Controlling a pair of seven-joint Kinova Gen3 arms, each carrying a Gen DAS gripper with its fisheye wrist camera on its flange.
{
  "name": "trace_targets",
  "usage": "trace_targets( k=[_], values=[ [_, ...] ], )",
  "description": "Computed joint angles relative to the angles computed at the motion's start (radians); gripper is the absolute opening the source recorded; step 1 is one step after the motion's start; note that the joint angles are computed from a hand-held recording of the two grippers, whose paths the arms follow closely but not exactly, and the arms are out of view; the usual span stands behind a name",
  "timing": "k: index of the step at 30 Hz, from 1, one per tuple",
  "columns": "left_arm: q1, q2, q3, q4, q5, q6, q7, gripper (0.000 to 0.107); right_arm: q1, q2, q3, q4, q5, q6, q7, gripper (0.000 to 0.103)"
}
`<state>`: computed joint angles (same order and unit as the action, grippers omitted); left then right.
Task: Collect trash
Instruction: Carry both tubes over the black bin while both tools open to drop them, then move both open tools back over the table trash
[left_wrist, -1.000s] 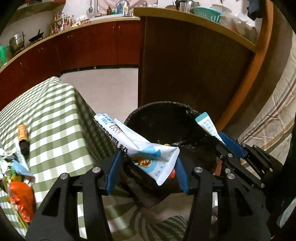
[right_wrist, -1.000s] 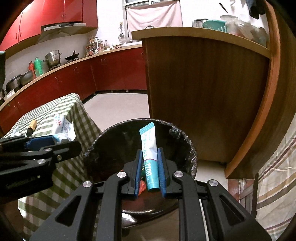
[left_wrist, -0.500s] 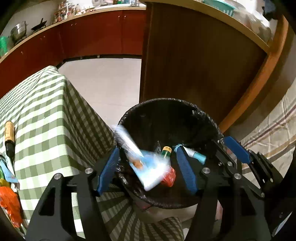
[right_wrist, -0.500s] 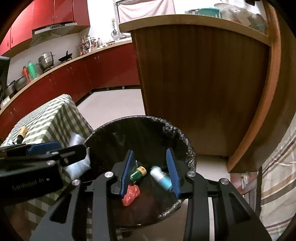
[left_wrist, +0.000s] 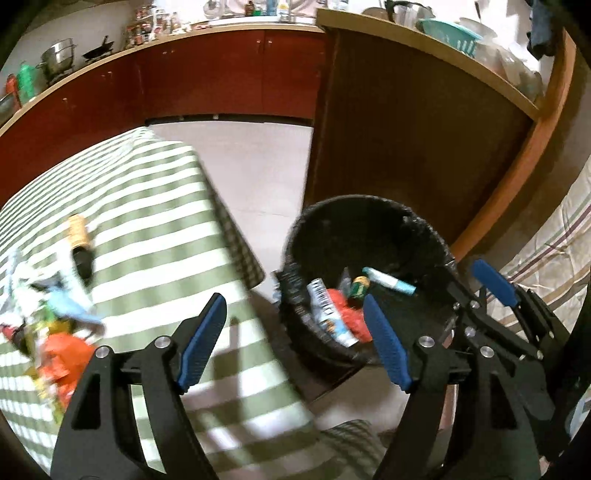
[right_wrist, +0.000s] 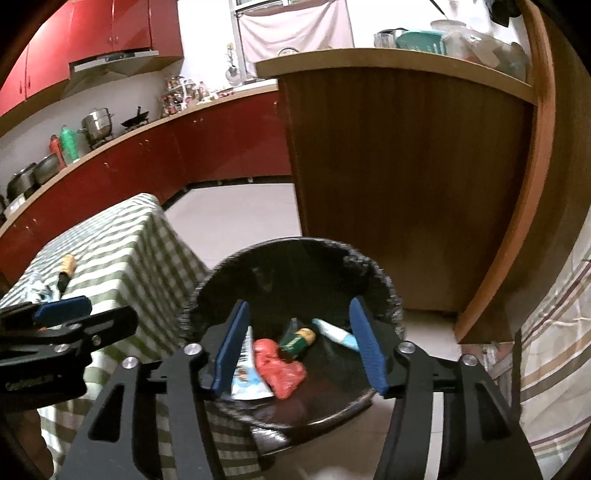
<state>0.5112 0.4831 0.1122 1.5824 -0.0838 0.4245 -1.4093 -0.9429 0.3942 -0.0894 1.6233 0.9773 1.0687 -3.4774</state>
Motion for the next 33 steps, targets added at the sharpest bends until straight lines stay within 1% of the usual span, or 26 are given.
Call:
trace_targets(
  k=[4,6,11,17,22,25,31,33],
  values=[
    [-0.024,-0.064,-0.032,0.077,-0.016,-0.022,0.011,0.078,-0.02,0.023,-0.005,-0.051,0.004,0.005,0.024,0.063],
    [-0.039,-0.097,-0.051,0.117,-0.027,-0.034,0.023,0.078,-0.026,0.038,-0.007,-0.087,-0.003,-0.001,0.066,0.065],
    [-0.089,-0.168,-0.081,0.208,-0.06,-0.062,0.049,0.079,-0.061,0.084,0.008,-0.191,-0.02,-0.029,0.158,0.065],
    [-0.157,-0.224,-0.112,0.291,-0.101,-0.085,0.086,0.079,-0.102,0.162,0.038,-0.346,-0.074,-0.053,0.303,0.065],
    [-0.248,-0.246,-0.098,0.331,-0.081,-0.098,0.064,0.079,-0.122,0.224,0.063,-0.461,-0.14,-0.081,0.409,0.063],
    [-0.309,-0.258,-0.08,0.354,-0.051,-0.109,0.02,0.079,-0.136,0.255,0.081,-0.52,-0.179,-0.088,0.463,0.063],
    [-0.352,-0.265,-0.092,0.384,-0.036,-0.133,-0.008,0.079,-0.148,0.326,0.115,-0.655,-0.271,-0.075,0.585,0.063],
    [-0.382,-0.264,-0.08,0.387,-0.012,-0.134,-0.035,0.079,-0.151,0.346,0.127,-0.695,-0.303,-0.063,0.624,0.062]
  ],
)
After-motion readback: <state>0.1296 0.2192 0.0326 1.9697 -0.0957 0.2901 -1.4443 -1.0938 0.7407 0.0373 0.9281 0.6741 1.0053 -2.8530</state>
